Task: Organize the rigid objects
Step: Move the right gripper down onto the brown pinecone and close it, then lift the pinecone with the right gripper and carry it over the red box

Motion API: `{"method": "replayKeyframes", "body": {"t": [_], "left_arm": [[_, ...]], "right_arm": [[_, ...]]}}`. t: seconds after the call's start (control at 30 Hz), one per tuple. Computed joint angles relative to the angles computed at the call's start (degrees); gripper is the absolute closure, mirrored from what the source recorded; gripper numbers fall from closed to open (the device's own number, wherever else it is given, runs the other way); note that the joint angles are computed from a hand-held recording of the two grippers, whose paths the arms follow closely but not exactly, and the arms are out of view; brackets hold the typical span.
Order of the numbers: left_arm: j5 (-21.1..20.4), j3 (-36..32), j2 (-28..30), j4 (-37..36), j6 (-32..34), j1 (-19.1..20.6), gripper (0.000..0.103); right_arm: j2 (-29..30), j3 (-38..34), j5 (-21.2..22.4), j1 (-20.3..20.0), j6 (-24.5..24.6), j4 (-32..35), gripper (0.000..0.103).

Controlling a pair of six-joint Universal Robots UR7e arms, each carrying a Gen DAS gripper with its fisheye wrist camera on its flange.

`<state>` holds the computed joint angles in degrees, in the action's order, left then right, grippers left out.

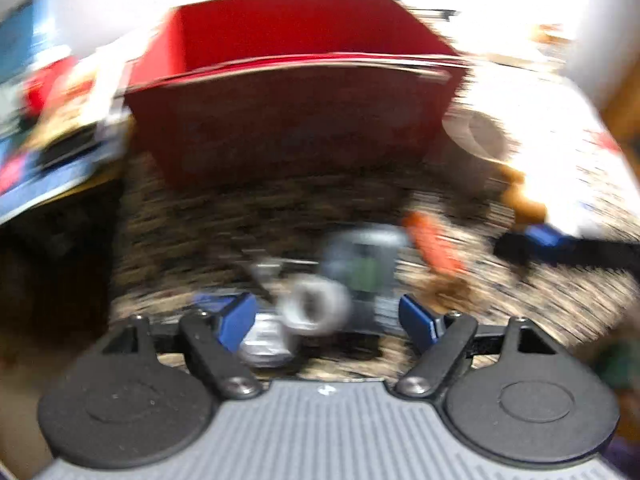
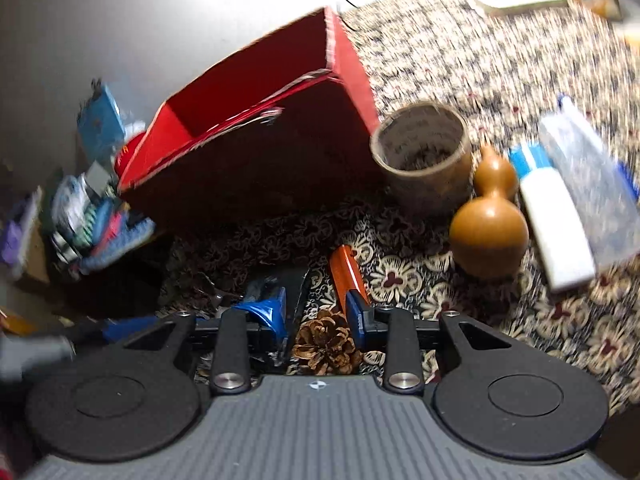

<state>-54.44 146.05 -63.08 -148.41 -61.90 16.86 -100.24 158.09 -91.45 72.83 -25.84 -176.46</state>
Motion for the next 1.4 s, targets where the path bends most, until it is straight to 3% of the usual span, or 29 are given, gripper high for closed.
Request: {"method": "replayKeyframes", "body": {"t": [0.1,0.2,0.37,0.47,0.6,0.77,0.87,1.1,1.27,1.4], "left_arm": [[-4.4,3.4,2.4,-15.6,9.4,-0.1,0.022],[-8.4,3.6,6.9,-25.4,16.0,1.5,0.022],[-11.3,1.6,11.1,-29.7,21.3,4.7,0.025],[-12.8,0.9,13.1,-33.0,22.1,6.9,0.028],[-14.6,-0.3,14.8,-35.0,23.0,9.1,0.04],[-15.5,-1.8,15.7,-33.6,23.6,10.9,0.044],[-14.5,-2.2,16.3,-33.1,24.0,11.0,0.054],[-12.1,-2.3,17.3,-33.4,24.4,10.2,0.064],[-13.1,-1.6,15.1,-33.8,24.7,10.0,0.065],[-10.9,-1.6,11.1,-33.9,27.6,7.9,0.065]], "right_arm": [[-2.5,-2.0,3.2,-2.9,0.9,9.4,0.088],[-1.6,-2.5,2.9,-3.4,2.5,10.7,0.088],[-1.5,-3.4,3.5,-4.6,2.3,14.9,0.084],[-0.1,-3.1,3.0,-4.9,2.1,12.8,0.082],[1.7,-3.5,2.9,-5.8,1.5,11.9,0.082],[3.4,-4.8,4.0,-7.6,2.2,14.4,0.08],[4.0,-5.1,3.7,-8.0,2.9,14.5,0.081],[3.6,-5.4,4.7,-8.8,2.6,15.3,0.087],[-0.4,-5.6,5.0,-8.1,2.6,18.7,0.09],[-5.1,-6.9,6.7,-5.2,3.1,21.3,0.091]]}}
